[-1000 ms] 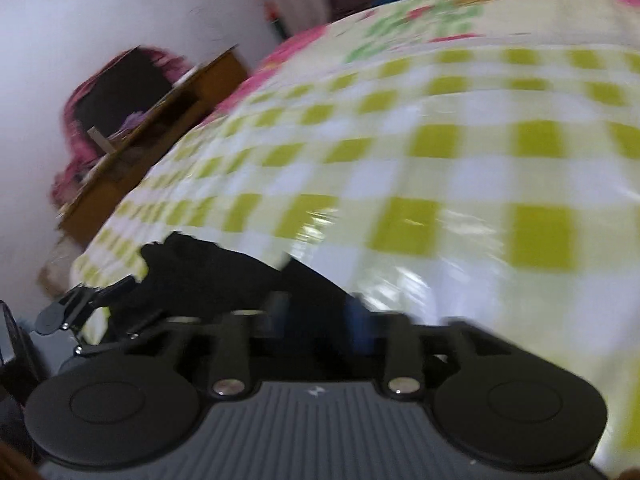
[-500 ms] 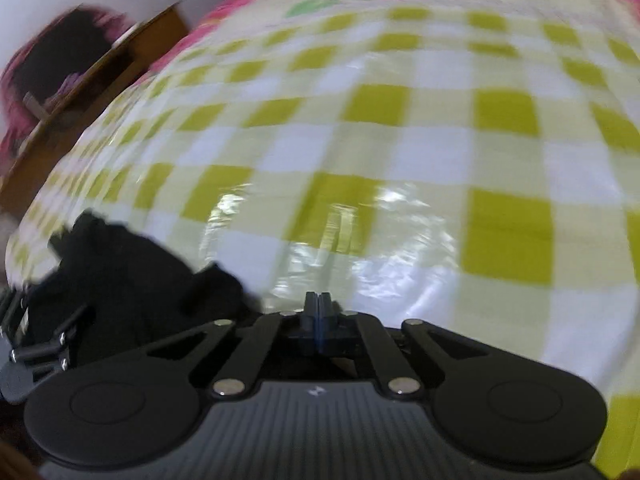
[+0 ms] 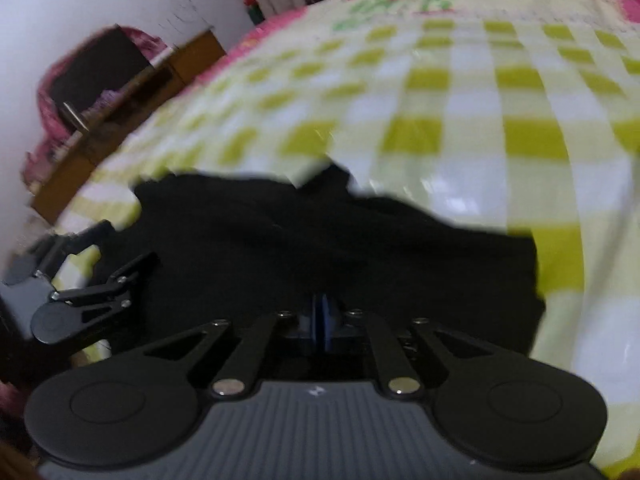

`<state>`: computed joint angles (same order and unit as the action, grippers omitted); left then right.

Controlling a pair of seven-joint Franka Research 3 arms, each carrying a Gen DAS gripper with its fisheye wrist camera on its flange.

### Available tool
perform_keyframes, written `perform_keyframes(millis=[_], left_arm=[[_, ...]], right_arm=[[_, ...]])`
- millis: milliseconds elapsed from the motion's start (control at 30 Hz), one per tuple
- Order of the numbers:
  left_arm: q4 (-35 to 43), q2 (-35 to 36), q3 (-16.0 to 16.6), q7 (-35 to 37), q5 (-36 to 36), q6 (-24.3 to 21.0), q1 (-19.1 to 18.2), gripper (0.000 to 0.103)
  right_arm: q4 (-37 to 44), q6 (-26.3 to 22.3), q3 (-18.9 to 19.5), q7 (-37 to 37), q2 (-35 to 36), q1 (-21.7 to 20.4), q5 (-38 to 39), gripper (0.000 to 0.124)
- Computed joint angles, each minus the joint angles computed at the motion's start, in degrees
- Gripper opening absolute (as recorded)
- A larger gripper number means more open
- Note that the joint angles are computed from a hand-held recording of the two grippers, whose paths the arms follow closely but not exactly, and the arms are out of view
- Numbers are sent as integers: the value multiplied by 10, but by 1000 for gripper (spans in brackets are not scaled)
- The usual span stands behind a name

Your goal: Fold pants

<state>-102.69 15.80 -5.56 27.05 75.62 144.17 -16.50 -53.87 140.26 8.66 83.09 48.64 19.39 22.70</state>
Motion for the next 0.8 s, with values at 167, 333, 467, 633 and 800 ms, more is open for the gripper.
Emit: perform_keyframes(millis=[167, 333, 467, 633, 800], left_arm=[[-27, -42, -8, -23, 25, -7, -6, 87], [-26, -31, -34, 35, -58, 27, 18, 87], [-13, -19, -23, 41, -28, -23, -18, 85], [-22, -36, -27, 53, -31, -7, -18, 85], [-33, -43, -30, 17, -42, 10, -16, 85]], right_arm=[[-104, 86, -8, 30, -75, 7, 7, 11], [-222, 128, -27, 73, -148, 10, 7, 38], [-264, 124, -32, 110, -169, 9, -3, 34], [-327, 182, -33, 137, -211, 5, -1, 40], [-376, 185, -28, 167, -232, -11, 17, 47]])
